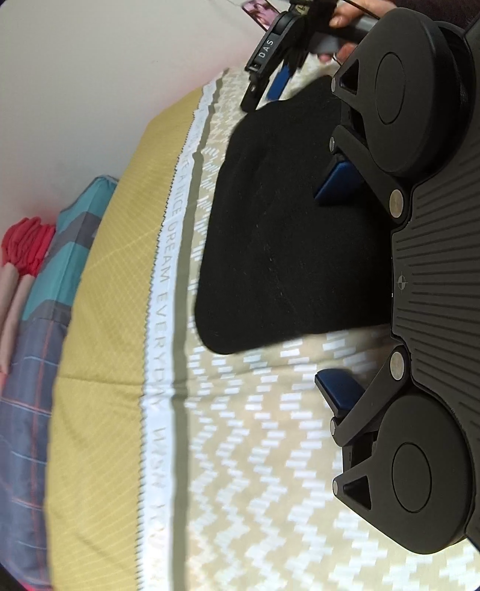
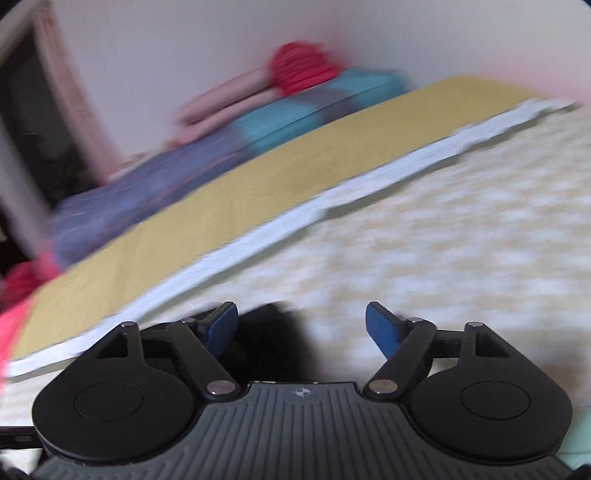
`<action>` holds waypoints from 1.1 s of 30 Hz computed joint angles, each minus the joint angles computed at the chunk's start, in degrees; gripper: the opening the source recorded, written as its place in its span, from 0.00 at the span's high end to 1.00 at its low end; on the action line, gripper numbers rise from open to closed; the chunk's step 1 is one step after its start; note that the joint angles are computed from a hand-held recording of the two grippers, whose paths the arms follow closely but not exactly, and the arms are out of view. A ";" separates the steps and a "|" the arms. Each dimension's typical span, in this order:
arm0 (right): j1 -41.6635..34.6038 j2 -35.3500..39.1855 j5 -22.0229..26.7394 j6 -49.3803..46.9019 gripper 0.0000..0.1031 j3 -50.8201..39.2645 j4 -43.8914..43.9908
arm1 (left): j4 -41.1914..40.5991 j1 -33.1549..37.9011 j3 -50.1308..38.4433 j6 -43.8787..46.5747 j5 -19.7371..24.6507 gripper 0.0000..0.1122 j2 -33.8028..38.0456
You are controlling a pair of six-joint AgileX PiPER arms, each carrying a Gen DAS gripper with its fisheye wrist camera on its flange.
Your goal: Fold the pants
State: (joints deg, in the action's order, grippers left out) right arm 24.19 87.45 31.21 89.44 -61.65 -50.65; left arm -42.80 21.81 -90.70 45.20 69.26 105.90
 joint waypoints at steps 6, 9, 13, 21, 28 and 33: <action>1.92 -12.43 5.19 2.96 0.18 10.58 0.55 | 6.57 1.01 5.64 1.31 -5.55 0.08 -8.65; 9.89 -16.06 9.76 -1.49 0.14 11.29 2.60 | 9.84 2.11 10.13 2.91 -6.63 0.08 -13.18; 20.65 -15.80 13.04 -9.14 0.08 8.22 5.06 | 16.54 0.44 18.40 2.66 -12.91 0.08 -20.04; 28.70 -8.46 17.48 -14.26 0.08 2.13 7.39 | 25.71 -4.28 24.02 -2.42 -20.89 0.08 -24.23; 29.09 -6.34 18.32 -14.65 0.08 1.93 7.53 | 31.69 -6.57 25.31 -7.14 -24.15 0.08 -25.01; 29.45 -5.50 18.99 -15.47 0.08 1.34 7.32 | 31.83 -6.66 24.89 -7.31 -23.72 0.08 -24.72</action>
